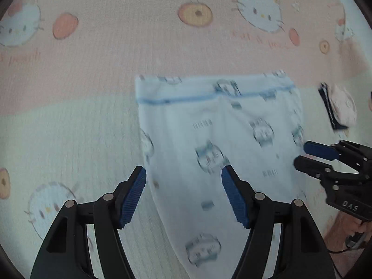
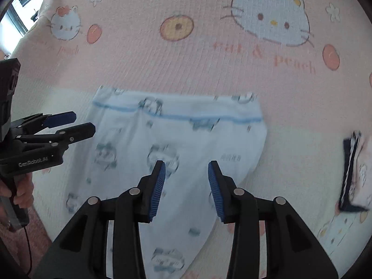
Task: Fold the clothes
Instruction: 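Move both grippers back toward the elastic hem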
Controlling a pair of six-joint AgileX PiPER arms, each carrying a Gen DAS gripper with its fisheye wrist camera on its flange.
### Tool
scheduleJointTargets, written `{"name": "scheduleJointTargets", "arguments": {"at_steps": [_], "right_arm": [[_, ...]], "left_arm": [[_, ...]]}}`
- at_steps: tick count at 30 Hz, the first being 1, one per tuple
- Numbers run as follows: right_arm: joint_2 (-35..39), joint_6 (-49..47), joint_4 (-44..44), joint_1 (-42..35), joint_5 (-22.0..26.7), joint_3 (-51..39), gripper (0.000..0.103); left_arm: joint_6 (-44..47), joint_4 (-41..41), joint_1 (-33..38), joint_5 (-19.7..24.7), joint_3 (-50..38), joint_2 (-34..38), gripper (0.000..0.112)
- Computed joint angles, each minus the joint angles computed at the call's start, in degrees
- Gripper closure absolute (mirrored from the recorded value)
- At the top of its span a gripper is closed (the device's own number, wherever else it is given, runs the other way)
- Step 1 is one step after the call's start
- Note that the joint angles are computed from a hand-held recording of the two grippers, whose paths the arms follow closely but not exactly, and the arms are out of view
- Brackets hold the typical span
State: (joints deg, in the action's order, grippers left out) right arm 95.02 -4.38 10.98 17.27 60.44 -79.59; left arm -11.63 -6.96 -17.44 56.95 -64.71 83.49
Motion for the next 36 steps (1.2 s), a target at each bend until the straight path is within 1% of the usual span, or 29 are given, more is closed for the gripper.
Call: {"name": "scheduleJointTargets", "arguments": {"at_steps": [1, 2, 4, 6, 7, 9, 10, 12, 14, 15, 17, 19, 21, 23, 24, 26, 28, 29, 30, 31, 32, 33, 35, 36], "right_arm": [[-2.7, 0.3, 0.4, 1.0, -0.5, 4.1, 0.064], [-4.9, 0.9, 0.6, 2.1, -1.2, 7.9, 0.064], [-8.6, 2.1, 1.7, 3.6, -3.2, 15.1, 0.064], [-12.9, 5.4, -1.5, 5.9, -6.7, 21.5, 0.064], [-14.8, 6.7, -3.8, 7.2, -7.0, 23.3, 0.064], [-17.2, 10.0, -7.9, 8.3, -4.4, 24.5, 0.062], [-18.3, 11.6, -9.8, 8.8, -2.9, 25.0, 0.061], [-21.8, 12.3, -8.6, 7.2, -2.3, 26.8, 0.061], [-23.5, 11.3, -4.5, 6.5, -4.1, 28.5, 0.061], [-24.3, 10.6, -2.3, 6.3, -5.1, 29.3, 0.061], [-23.2, 11.7, -1.6, 8.8, -6.7, 30.1, 0.061], [-22.6, 16.2, -6.4, 13.2, -7.9, 31.1, 0.061], [-23.9, 17.6, -7.6, 13.9, -7.8, 32.2, 0.061], [-25.3, 17.4, -7.6, 12.5, -6.3, 33.0, 0.061], [-25.9, 17.0, -7.7, 11.4, -5.4, 33.3, 0.061], [-26.9, 16.9, -8.9, 9.2, -4.1, 33.4, 0.061], [-26.1, 14.6, -6.7, 6.0, -5.1, 31.8, 0.061], [-25.5, 13.4, -5.4, 4.5, -5.7, 30.9, 0.061], [-24.0, 12.9, -5.3, 4.3, -6.5, 29.4, 0.061], [-22.6, 14.5, -6.8, 5.9, -7.3, 28.3, 0.061], [-20.1, 15.6, -8.2, 7.3, -8.6, 26.5, 0.061], [-17.1, 16.3, -9.4, 8.4, -9.8, 24.2, 0.061], [-11.7, 16.7, -11.4, 9.0, -11.1, 21.3, 0.061], [-9.0, 16.9, -12.4, 9.1, -11.6, 19.7, 0.061]], "left_arm": [[0.2, -1.7, -0.8, -0.1, 3.0, -2.6, 0.042], [-1.6, -1.1, -2.4, -0.6, 5.5, -4.4, 0.042], [-8.7, 5.5, -7.9, 0.8, 8.5, -5.5, 0.043], [-15.5, 12.4, -13.7, 2.9, 11.4, -6.4, 0.042], [-17.7, 15.2, -16.1, 4.0, 12.3, -8.1, 0.041], [-21.4, 17.8, -17.8, 8.4, 12.5, -9.9, 0.041], [-23.3, 18.1, -17.6, 8.6, 13.3, -11.7, 0.041], [-23.7, 15.4, -15.3, 5.7, 14.9, -15.0, 0.041], [-23.1, 13.5, -14.4, 0.1, 16.5, -16.1, 0.041], [-24.4, 14.9, -15.5, -1.8, 16.6, -15.2, 0.041], [-30.3, 21.8, -18.3, -5.5, 16.6, -13.8, 0.041], [-31.2, 23.3, -16.7, -9.3, 15.9, -11.9, 0.041], [-26.2, 21.2, -13.6, -9.8, 14.7, -9.4, 0.041], [-24.0, 24.3, -13.2, -6.8, 10.6, -1.8, 0.041], [-23.8, 26.4, -12.9, -4.5, 9.7, -0.2, 0.041], [-23.8, 25.6, -9.8, -4.3, 9.8, -1.7, 0.041], [-24.4, 24.4, -6.7, -5.3, 10.9, -4.1, 0.041], [-22.1, 21.8, -5.1, -7.6, 11.9, -5.1, 0.041], [-18.6, 19.1, -4.3, -9.3, 13.5, -6.6, 0.041], [-14.9, 16.2, -3.5, -10.6, 14.9, -7.8, 0.041], [-12.9, 15.0, -4.3, -12.9, 15.5, -6.8, 0.041], [-11.6, 15.0, -5.3, -14.0, 15.9, -5.7, 0.041], [-14.8, 20.5, -8.0, -13.8, 16.5, -3.6, 0.040], [-16.0, 21.6, -7.7, -13.7, 16.8, -4.1, 0.040]]}}
